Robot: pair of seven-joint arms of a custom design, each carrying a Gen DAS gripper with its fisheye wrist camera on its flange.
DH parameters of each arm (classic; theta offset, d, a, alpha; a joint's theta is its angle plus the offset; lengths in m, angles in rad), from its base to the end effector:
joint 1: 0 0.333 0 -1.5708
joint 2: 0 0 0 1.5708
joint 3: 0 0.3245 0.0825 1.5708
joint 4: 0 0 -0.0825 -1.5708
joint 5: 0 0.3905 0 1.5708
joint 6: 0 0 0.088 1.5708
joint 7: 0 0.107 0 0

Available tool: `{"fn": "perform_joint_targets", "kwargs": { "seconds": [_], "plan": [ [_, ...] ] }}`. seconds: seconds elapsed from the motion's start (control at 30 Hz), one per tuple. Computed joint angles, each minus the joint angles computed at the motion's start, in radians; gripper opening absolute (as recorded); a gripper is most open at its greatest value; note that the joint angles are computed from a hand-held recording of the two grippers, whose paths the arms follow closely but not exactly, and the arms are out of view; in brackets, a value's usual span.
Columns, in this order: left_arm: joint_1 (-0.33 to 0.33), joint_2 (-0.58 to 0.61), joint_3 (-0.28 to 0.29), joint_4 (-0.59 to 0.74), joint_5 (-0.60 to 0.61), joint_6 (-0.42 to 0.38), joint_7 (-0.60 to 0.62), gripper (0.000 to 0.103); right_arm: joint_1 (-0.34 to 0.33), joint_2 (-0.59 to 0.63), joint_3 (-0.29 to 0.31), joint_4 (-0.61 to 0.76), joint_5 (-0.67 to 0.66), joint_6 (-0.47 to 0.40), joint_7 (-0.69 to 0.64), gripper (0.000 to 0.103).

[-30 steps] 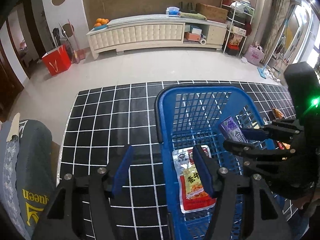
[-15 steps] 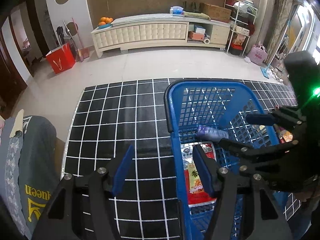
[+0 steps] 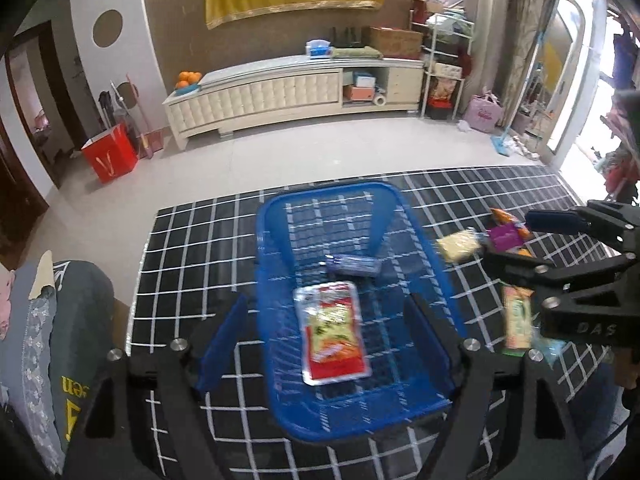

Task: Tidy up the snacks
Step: 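Move both grippers back toward the remaining snack packets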

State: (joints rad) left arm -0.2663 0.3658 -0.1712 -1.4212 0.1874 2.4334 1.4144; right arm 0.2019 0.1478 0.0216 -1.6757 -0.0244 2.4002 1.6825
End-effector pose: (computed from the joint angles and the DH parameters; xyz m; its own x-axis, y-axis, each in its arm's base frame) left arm 0.6671 -0.2863 0.5740 -0.3347 -0.9419 -0.0269 -0.7392 0.2801 -0.6124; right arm 0.6440 0.1452 0.5824 0.1352 -0.9900 -0.0405 -0.8341 -0.0917 -0.5440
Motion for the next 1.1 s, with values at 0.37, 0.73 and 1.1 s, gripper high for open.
{"fn": "perform_joint_targets", "kwargs": {
  "seconds": [0.37,0.73,1.1],
  "plan": [
    [-0.098,-0.060,-0.044,-0.061,0.058,0.033,-0.048,0.088,-0.076,-0.265,-0.039,-0.310,-0.005,0.061,0.042,0.081],
    [-0.213,0.022,-0.063,0.002,0.103,0.008,-0.043,0.103,-0.156,-0.391,-0.070,-0.512,-0.001,0.111,0.033,0.092],
    [-0.293,0.181,-0.037,0.172,0.113,-0.083,-0.082,0.103,-0.212,-0.317,-0.117,-0.530,0.067,0.118,-0.058,0.092]
  ]
}}
